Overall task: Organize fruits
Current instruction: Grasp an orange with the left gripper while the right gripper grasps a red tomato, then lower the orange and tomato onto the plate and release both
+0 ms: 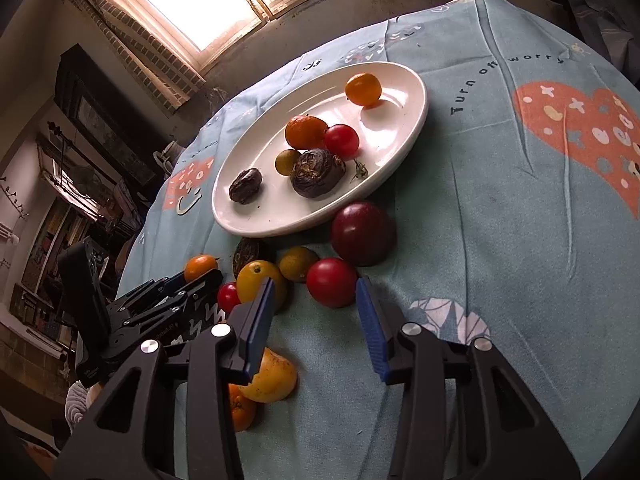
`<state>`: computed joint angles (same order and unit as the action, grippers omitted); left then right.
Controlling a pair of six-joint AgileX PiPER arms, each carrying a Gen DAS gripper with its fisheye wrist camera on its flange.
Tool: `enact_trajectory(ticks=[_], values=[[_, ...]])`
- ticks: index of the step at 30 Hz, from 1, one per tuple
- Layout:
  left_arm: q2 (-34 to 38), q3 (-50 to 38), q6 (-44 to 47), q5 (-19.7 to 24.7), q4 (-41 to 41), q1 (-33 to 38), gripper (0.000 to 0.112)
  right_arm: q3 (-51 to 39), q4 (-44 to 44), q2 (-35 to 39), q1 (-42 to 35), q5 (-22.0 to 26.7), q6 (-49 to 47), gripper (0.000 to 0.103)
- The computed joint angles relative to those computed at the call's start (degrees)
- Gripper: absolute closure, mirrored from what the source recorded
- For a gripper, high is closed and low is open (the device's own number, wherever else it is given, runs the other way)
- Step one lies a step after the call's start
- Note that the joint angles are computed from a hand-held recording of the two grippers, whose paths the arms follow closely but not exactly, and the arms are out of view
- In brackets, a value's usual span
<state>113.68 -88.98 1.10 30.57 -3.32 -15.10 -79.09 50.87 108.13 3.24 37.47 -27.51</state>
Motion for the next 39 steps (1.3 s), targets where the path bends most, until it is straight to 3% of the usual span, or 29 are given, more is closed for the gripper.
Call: enact_trajectory(ticks=[10, 18, 20, 24, 26, 32, 39], values=[[0.2, -0.1, -0.4, 0.2, 0.8, -0.3, 0.076, -4.5, -3.3, 4.4, 0.8, 1.1, 5.3, 0.066], [-1.6, 2.1, 1.6, -2.1, -1.1, -0.8, 0.076, -2.5, -0.5, 2.7, 0.3, 0.0, 2.4, 0.072], [-3.8, 4.1, 1.7, -4.3, -1.5, -1.0, 0.076, -0.1, 2.9, 0.1, -0.1, -1.6, -1.5, 0.072], [-5.8, 1.7, -1.6, -4.7, 0.4, -2.1, 0.076, 5.2, 8.1, -7.5, 0.4, -11.2, -8.1, 0.072], [-3.5, -4.7, -2.2, -0.9, 0.5, -3.1, 0.076, 2.1, 1.4, -7.9, 0.8, -12.7, -1.9, 0.072], [8.1, -22.8, -7.7, 7.7, 7.3, -7.0, 0.076, -15.2, -21.2, 1.6, 2.3, -9.2, 18.6, 0.072], [16.0, -33.3, -6.5, 13.4, 6.4, -6.1, 0.076, -30.5, -32.9, 15.7, 3.3, -2.8, 29.9, 0.072]])
